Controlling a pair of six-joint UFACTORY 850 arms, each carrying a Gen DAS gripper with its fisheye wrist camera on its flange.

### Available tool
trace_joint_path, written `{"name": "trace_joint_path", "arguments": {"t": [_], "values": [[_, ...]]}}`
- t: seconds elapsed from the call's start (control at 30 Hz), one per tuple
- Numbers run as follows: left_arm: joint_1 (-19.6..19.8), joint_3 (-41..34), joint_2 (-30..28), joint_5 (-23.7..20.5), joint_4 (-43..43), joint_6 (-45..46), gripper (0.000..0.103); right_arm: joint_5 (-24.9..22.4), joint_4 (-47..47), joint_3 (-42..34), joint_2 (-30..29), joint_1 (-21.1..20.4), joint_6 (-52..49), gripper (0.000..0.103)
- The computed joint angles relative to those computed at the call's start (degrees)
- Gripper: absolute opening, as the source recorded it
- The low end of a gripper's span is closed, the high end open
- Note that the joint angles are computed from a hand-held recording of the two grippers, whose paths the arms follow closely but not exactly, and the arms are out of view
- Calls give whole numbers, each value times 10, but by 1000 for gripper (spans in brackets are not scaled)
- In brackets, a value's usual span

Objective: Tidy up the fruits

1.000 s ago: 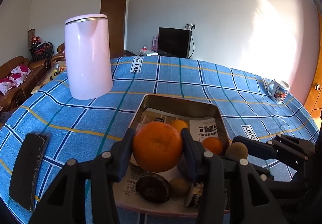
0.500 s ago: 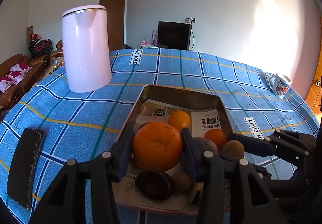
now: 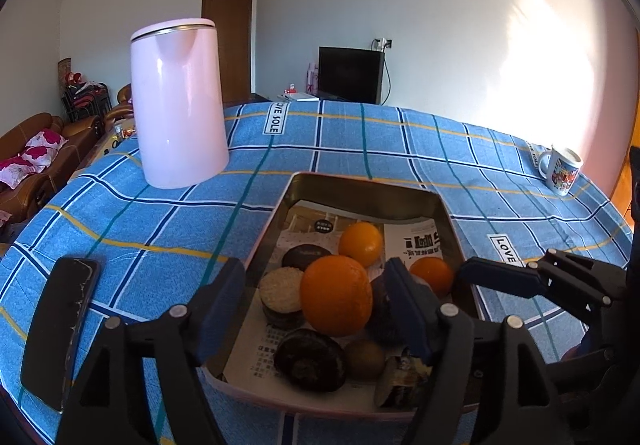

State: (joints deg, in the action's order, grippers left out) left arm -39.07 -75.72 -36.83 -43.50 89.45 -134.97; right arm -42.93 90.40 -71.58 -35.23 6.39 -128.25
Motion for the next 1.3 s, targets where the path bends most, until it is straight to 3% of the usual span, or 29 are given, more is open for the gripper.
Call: {"name": "trace_joint_path", "arguments": {"t": [0.1,0.27,0.33,0.4,0.67,0.77,1.3], "values": [[-3,7,7,-8,12,-16,74,2,14,5,3,-1,-11,59],[-15,24,25,-49,31,-41,80,-6,26,17,11,-9,-24,59],[-21,27,29,-70,32,-43,91,-6,38,24,17,-14,-33,59],[-28,28,30,-94,33,-47,95,-9,55,30,22,-21,-41,59],[-40,18,26,-120,33,-35,98,-25,147,60,51,-50,-102,64],[-44,11,22,-128,31,-25,98,-40,176,71,59,-60,-122,71],[-53,-12,7,-135,20,0,99,-65,190,79,66,-86,-110,72]]}}
